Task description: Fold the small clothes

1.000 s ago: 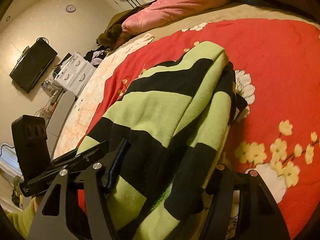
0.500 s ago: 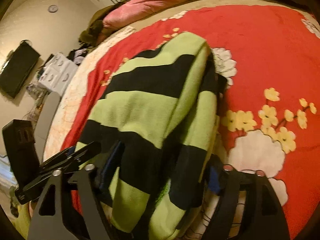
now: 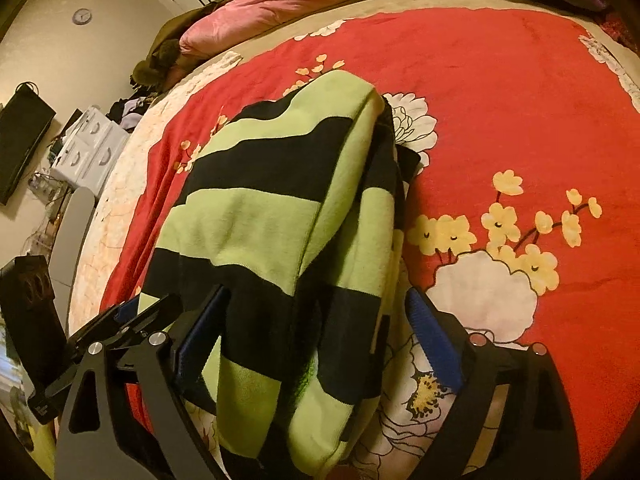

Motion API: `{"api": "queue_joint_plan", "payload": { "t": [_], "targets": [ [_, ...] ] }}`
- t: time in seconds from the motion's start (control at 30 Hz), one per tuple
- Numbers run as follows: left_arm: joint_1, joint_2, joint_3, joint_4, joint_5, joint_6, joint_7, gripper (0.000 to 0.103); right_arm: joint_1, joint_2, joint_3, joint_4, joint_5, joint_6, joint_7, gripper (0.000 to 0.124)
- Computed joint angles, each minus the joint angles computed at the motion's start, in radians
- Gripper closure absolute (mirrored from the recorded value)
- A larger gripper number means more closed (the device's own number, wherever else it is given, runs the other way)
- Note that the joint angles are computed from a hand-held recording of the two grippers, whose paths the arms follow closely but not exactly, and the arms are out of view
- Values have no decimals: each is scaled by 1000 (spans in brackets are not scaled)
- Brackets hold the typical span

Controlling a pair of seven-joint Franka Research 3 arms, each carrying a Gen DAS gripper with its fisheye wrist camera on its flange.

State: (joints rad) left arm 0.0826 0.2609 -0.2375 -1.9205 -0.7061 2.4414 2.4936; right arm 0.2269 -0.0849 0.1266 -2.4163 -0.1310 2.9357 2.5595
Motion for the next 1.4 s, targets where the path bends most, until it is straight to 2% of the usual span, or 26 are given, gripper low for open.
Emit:
{"api": "queue_joint_plan", "payload": {
  "t": [0.23,0.37,0.4,0.43,0.8,1.17,1.4],
  "targets": [
    [3,-6,1,-5,-6,10,-1,45,-13,-11,5,3,-41,-14,36,35],
    [2,-9,3,-4,0,13,0,35,-23,-23,10,-2,-57,-13,56,34],
    [1,-10,3,-4,0,13,1,33,-26,-25,10,-1,-58,-15,58,28],
    [2,-12,3,-5,-1,11,2,32,-34,-28,16,-2,-76,-14,81,26],
    [0,-16,7,-7,-3,23,-7,11,-46,-43,22,-11,-64,-9,80,25],
    [-2,-34,10,-23,-1,37,-9,10,-77,-58,47,-3,-155,-12,154,25],
    [-5,-48,17,-32,-9,41,-8,10,-101,-79,74,4,-266,-36,239,25]
  ]
}}
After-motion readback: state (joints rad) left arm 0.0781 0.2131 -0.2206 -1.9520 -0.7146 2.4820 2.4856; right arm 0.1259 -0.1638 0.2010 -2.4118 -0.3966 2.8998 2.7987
